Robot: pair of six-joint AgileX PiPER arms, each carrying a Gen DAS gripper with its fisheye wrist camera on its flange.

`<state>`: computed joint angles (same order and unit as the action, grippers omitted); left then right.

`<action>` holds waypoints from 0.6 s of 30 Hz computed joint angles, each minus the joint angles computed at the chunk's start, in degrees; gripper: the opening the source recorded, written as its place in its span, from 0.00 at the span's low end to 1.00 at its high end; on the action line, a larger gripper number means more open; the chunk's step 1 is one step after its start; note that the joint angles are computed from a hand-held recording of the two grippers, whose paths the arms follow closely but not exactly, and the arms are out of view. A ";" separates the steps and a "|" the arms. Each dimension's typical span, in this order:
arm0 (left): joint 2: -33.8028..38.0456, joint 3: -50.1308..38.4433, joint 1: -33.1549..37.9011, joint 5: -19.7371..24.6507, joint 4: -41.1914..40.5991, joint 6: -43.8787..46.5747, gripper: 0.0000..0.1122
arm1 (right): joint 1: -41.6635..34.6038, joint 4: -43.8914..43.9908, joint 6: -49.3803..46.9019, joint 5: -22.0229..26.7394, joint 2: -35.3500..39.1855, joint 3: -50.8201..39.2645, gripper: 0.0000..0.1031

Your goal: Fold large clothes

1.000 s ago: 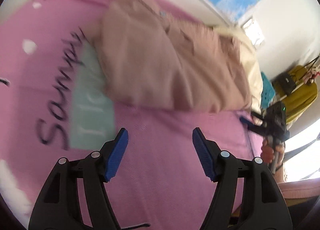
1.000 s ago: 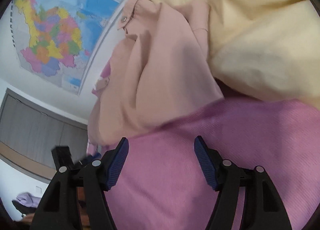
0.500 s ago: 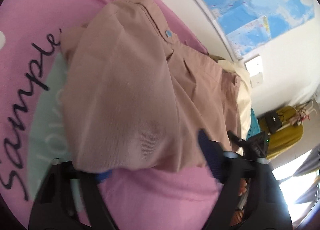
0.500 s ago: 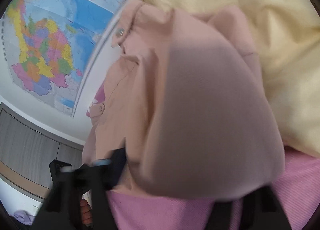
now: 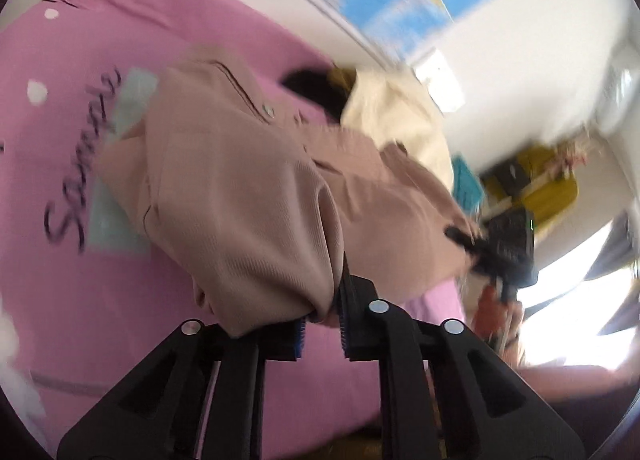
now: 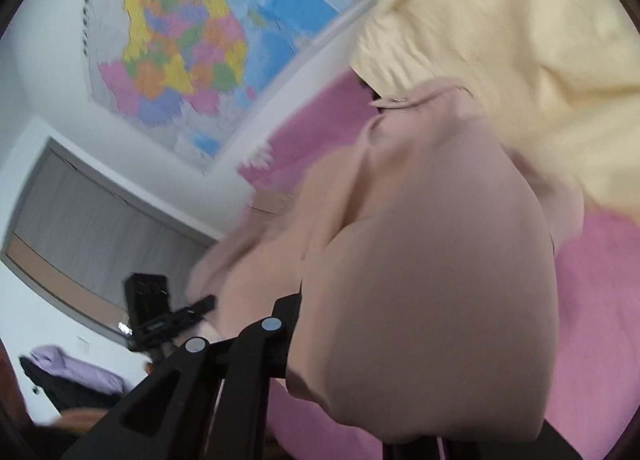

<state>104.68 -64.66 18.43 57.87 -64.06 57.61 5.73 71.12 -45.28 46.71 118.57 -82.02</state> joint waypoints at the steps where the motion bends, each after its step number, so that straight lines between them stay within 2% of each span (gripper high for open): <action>1: -0.74 1.71 -0.34 -1.69 1.66 0.28 0.26 | 0.41 -4.02 3.01 -0.89 0.03 0.69 0.21; 2: -1.46 3.29 -1.02 -4.50 3.72 -0.29 0.29 | 0.61 -8.20 6.88 -1.76 0.42 1.02 0.28; 3: -1.61 4.09 -1.14 -6.07 5.33 -0.97 0.31 | 0.54 -10.79 9.06 -2.10 1.08 1.22 0.30; 4: -1.27 4.22 -0.64 -5.34 5.54 -0.56 0.39 | 0.42 -12.55 10.57 -2.30 1.68 1.33 0.35; 5: -0.92 4.07 0.41 -3.12 5.75 0.89 0.43 | 0.40 -14.17 11.63 -2.84 1.50 1.81 0.48; 6: -2.04 4.85 1.29 -2.25 5.84 3.16 0.46 | 0.37 -17.57 14.10 -3.45 0.80 2.07 0.52; 8: -6.76 8.08 2.85 -2.19 5.16 9.55 0.46 | -0.75 -19.67 13.94 -2.86 -1.93 3.49 0.58; 10: -12.14 10.62 4.83 -2.88 4.59 14.43 0.58 | -1.65 -23.69 14.74 -3.37 -5.53 5.02 0.62; 12: -15.15 10.14 4.60 -4.64 3.94 14.16 0.62 | -1.61 -29.67 18.30 -6.28 -9.24 6.33 0.67; 14: -15.21 7.81 4.05 -4.90 1.96 14.00 0.66 | -1.61 -32.63 19.84 -11.39 -13.00 7.74 0.69; 16: -14.20 4.08 0.81 -9.12 3.52 10.33 0.71 | -0.93 -30.88 16.80 -15.29 -13.04 6.82 0.69; 18: -10.72 -1.57 -5.23 -15.04 10.27 1.67 0.71 | 0.55 -29.77 13.85 -16.60 -10.57 3.33 0.69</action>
<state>93.96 -66.23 13.21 42.83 -53.79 59.27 6.28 41.35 -31.42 30.11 107.99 -78.69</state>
